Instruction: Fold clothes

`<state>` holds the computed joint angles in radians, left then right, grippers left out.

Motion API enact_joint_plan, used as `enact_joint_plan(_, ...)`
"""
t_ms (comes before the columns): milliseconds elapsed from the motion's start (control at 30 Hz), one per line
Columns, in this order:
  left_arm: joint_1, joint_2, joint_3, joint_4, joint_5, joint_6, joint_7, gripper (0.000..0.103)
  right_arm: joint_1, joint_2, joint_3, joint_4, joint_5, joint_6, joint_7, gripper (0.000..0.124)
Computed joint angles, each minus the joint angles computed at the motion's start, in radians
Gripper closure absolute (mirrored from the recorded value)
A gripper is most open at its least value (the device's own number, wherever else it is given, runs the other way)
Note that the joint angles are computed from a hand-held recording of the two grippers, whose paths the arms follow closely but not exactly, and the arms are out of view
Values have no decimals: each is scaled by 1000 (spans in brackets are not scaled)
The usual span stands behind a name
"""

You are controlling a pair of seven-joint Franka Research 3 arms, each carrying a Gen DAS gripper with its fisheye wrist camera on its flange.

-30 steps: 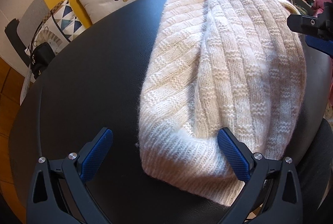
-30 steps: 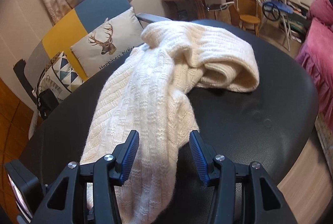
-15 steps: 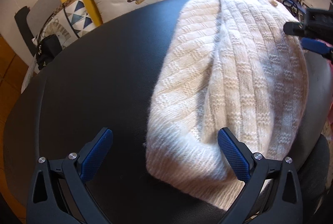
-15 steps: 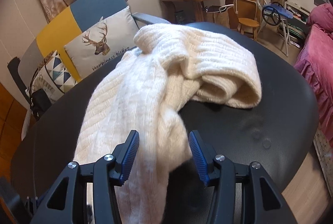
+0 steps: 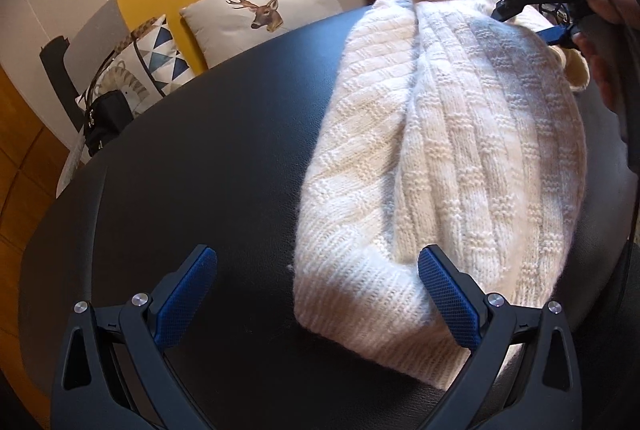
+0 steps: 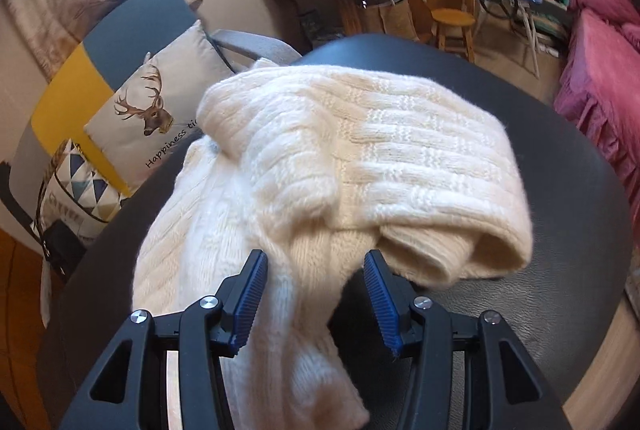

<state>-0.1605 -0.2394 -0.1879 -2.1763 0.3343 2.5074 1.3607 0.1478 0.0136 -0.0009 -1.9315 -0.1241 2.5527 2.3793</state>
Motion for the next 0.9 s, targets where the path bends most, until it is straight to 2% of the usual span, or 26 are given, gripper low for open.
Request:
enact_joint_plan(167, 13, 4, 6, 1, 4, 3, -13, 1, 4, 30, -12, 30, -26, -35, 76, 73)
enact_joint_plan(300, 29, 16, 5, 15, 20, 3, -54, 1, 1, -52, -4, -73, -129, 56, 215, 73)
enact_joint_plan(400, 35, 42, 7, 47, 21, -2, -78, 1, -24, -94, 17, -121, -198, 78, 313, 73)
enact_joint_plan(533, 29, 76, 9, 94, 7, -26, -60, 1, -22, 20, 9, 9, -49, 18, 113, 73)
enact_joint_plan(633, 28, 73, 8, 89, 10, -25, -57, 1, -9, 111, -8, 135, -3, -104, 65, 73)
enact_joint_plan(733, 39, 69, -6, 83, 66, -43, -127, 1, -7, 143, -26, 146, 69, -69, 65, 72)
enact_joint_plan(767, 37, 69, -3, 81, 64, -44, -126, 1, -5, 143, -31, 135, 77, -37, 65, 75)
enact_joint_plan(800, 36, 71, 0, 81, 59, -47, -126, 1, -7, 140, -33, 118, 92, 7, 47, 80)
enact_joint_plan(867, 36, 77, 4, 86, 51, -53, -128, 1, -20, 137, -24, 90, 172, 85, -42, 103)
enact_joint_plan(900, 36, 79, 6, 89, 47, -56, -129, 1, -29, 137, -16, 80, 230, 110, -91, 104)
